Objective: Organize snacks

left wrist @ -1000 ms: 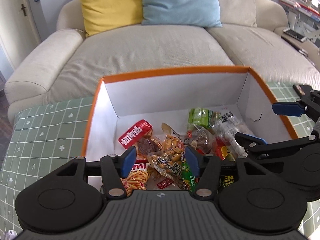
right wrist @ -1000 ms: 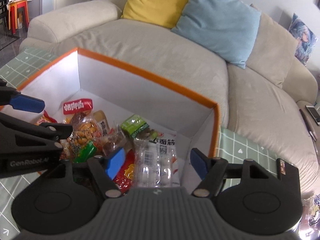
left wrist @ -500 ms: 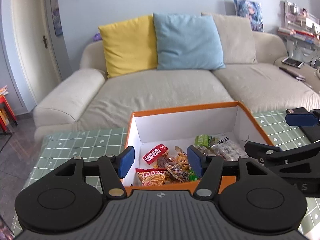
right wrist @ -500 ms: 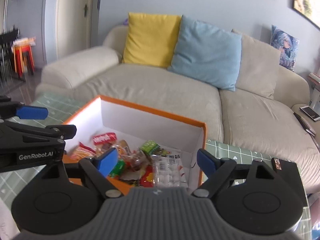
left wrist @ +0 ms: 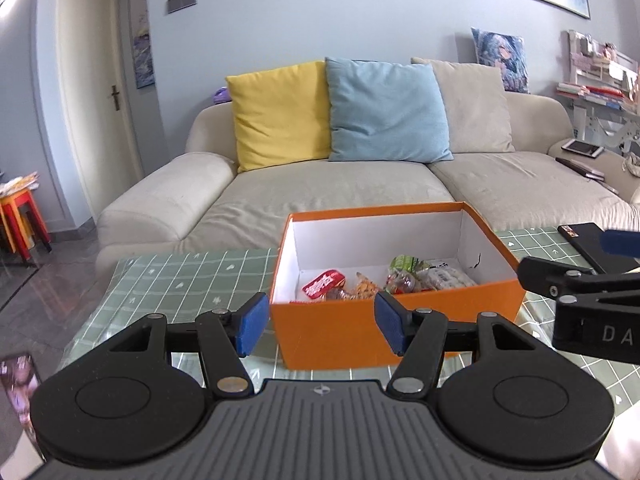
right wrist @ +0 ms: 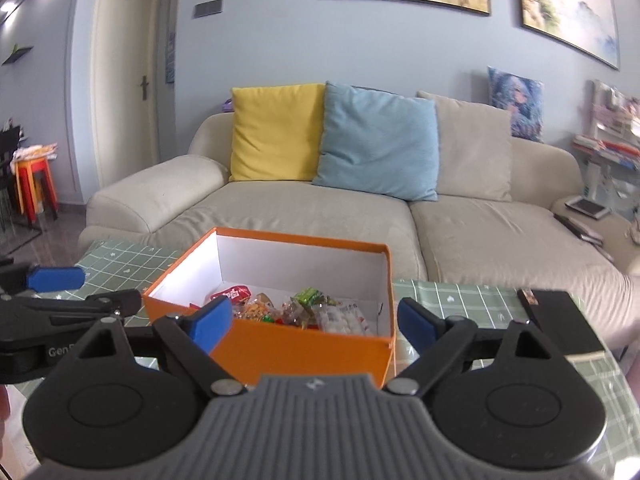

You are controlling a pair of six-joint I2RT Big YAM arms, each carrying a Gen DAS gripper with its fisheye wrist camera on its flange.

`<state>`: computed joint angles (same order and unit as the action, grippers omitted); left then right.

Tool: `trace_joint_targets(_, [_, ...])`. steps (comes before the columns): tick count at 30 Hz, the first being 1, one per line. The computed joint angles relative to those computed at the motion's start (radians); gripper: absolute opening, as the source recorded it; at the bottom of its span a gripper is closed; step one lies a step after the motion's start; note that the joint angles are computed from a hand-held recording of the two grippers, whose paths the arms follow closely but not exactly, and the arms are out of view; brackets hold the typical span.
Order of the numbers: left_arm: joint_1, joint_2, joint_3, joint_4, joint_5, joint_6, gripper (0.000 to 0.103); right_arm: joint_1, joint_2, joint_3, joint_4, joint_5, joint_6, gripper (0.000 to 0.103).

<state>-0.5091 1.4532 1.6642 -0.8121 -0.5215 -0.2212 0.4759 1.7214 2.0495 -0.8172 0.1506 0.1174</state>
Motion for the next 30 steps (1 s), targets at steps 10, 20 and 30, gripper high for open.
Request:
trace_joint_targets(10, [-0.041,-0.076,-0.132,0.038,-0.034,-0.046,0.075,0.036,-0.117,-0.223,0.1,0.081,0.036,0.09])
trace_joint_targets(20, [-0.057,-0.085,-0.141,-0.059,-0.044,-0.147,0.083,0.052,-0.162,-0.31,0.102,0.089,0.04,0.09])
trace_joint_targets(30, [-0.072,-0.085,-0.15,-0.055,-0.053,-0.126,0.084,0.051,-0.176,-0.335,0.118,0.091,0.046,0.091])
